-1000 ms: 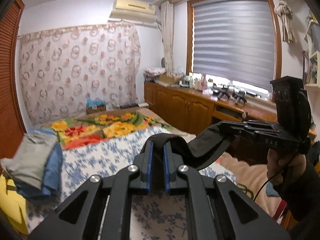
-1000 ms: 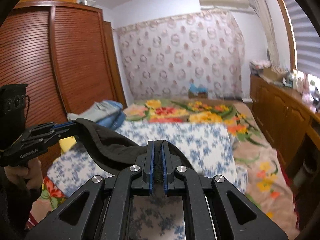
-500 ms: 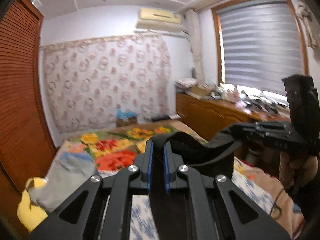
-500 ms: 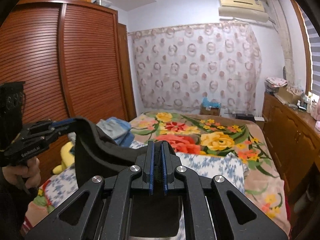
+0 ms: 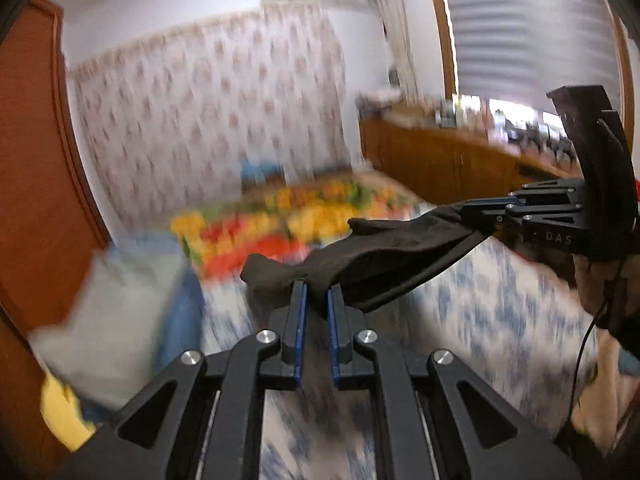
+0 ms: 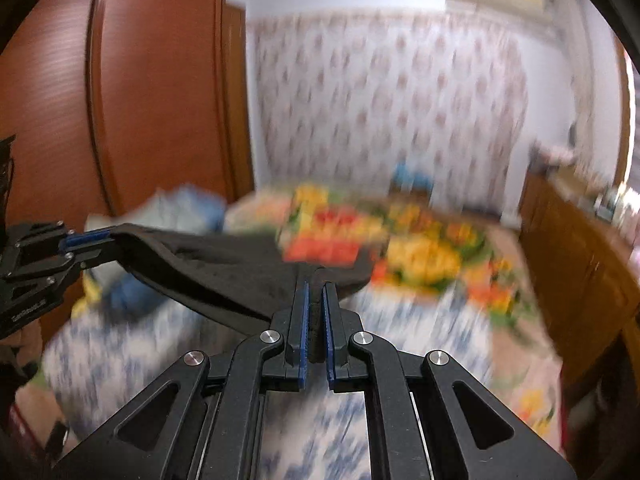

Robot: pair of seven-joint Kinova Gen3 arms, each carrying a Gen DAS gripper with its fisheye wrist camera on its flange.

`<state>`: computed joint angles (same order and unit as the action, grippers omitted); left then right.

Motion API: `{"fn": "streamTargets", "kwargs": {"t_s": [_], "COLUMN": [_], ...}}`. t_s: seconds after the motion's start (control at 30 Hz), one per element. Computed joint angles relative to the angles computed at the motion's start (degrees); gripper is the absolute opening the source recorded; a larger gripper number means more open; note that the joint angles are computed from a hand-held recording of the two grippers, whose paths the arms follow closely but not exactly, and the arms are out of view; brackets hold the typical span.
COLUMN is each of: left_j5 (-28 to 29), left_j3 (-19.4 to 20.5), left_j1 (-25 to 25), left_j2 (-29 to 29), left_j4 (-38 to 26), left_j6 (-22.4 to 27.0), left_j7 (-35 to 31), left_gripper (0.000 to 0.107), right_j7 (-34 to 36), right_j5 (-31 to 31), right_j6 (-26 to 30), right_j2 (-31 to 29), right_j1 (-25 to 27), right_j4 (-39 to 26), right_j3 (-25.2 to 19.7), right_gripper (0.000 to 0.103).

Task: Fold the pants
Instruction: 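Lift the hem with both tools and fold it over onto the garment, then open both tools and release the folded hem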

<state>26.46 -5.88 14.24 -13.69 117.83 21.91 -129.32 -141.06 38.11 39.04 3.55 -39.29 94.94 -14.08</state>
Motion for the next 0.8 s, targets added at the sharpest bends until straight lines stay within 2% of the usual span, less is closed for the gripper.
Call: {"fn": "streamTargets", "kwargs": {"t_s": [0.1, 0.23, 0.3, 0.43, 0.57, 0.63, 0.8], "left_j5": [2.1, 2.2, 3.2, 4.1, 3.6, 3.9, 3.3], "left_j3": [-0.9, 0.7, -1.0, -3.9, -5.0, -6.8, -6.0], "left_j1": [1.5, 2.2, 4.2, 6.6, 6.9, 7.3, 6.2], "left_j2": [-0.5, -2.4, -3.4, -5.1, -7.7, -8.7, -11.6], "left_j4": [5.9, 11.8, 13.9, 15.3, 17.0, 17.1, 18.7], "left_j6": [-0.8, -2.9, -3.3, -2.5, -1.1, 0.7, 2.6], "left_j7": [-0.7, 1.1, 1.2, 0.8, 1.2, 0.7, 1.8], "left_gripper": [0.007, 0.007, 0.007, 0.007, 0.007, 0.007, 0.007], "right_j7": [-2.2, -8.4, -10.2, -13.6, -17.3, -18.4, -20.5], "right_j5": [-2.3, -1.2, -1.3, -1.5, 0.1, 0.6, 1.0], "right_j6": [-1.5, -2.9, -3.8, -5.6, -3.6, -3.0, -0.2], "right_j2": [0.5, -0.2, -0.5, -2.1, -2.7, -3.4, -4.7], "right_j1": [-0.9, -3.2, -3.3, -3.1, -4.0, -4.4, -5.5], "right_j4": [5.5, 11.4, 12.8, 15.1, 15.6, 16.1, 16.7], "right_j3": [-0.8, -1.7, -1.8, -2.6, -4.5, -5.3, -7.7], "right_gripper": [0.004, 0.004, 0.004, 0.004, 0.004, 0.004, 0.004]}}
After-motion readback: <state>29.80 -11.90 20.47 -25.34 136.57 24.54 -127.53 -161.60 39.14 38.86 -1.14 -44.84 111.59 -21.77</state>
